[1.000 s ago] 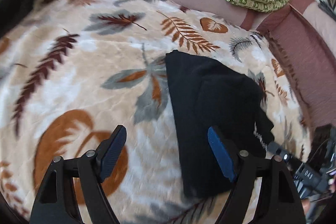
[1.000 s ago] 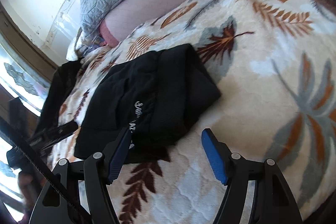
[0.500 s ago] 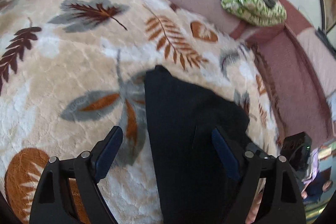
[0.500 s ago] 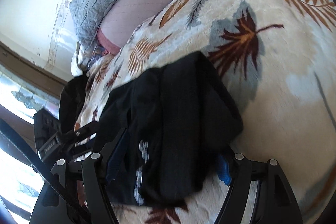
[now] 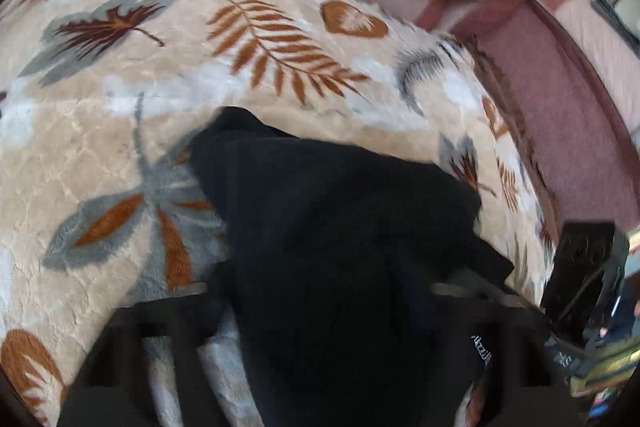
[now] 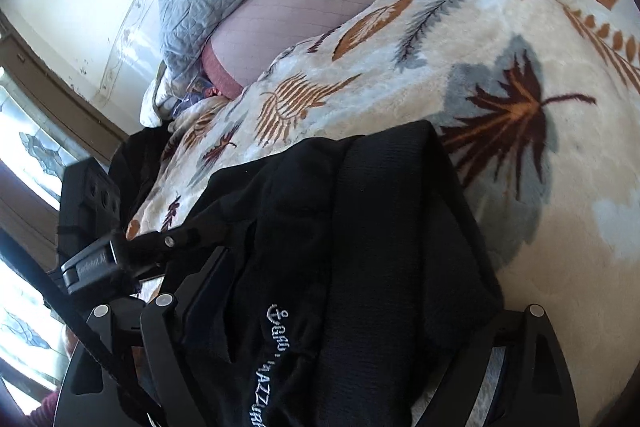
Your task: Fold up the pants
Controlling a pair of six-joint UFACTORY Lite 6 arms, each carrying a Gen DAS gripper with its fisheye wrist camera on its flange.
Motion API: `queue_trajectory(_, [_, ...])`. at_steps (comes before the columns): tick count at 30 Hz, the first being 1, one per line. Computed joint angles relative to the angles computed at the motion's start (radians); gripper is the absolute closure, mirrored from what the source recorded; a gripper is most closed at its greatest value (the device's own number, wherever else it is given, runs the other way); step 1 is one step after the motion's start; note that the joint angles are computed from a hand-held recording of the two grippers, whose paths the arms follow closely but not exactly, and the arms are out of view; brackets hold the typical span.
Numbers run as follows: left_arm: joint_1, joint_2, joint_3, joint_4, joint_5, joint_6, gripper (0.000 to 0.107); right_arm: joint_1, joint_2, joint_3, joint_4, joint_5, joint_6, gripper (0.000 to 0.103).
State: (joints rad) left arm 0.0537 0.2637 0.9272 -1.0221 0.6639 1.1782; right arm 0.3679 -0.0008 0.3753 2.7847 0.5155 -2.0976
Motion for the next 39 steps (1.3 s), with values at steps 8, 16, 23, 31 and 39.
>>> queue_trajectory(8, [0.038,-0.168,-0.099,-0.016,0.01,0.044,0.065,-0.048,-0.018,0.009,-0.233,0.015,0.209,0.059])
queue_trajectory(16, [0.104,-0.211,-0.028,0.018,0.082,-0.015,0.071,0.03,-0.115,0.138,-0.351,-0.153,0.32,0.066])
queue_trajectory(23, [0.13,-0.072,0.163,0.044,0.093,-0.07,0.074,0.061,0.025,0.367,-0.475,-0.238,0.39,0.066])
queue_trajectory(31, [0.121,0.153,0.421,0.074,0.092,-0.172,0.077,0.03,0.245,0.626,-0.681,-0.258,0.556,0.067])
queue_trajectory(39, [0.162,0.374,0.635,0.15,0.095,-0.26,0.077,0.007,0.46,0.809,-0.766,-0.181,0.661,0.068])
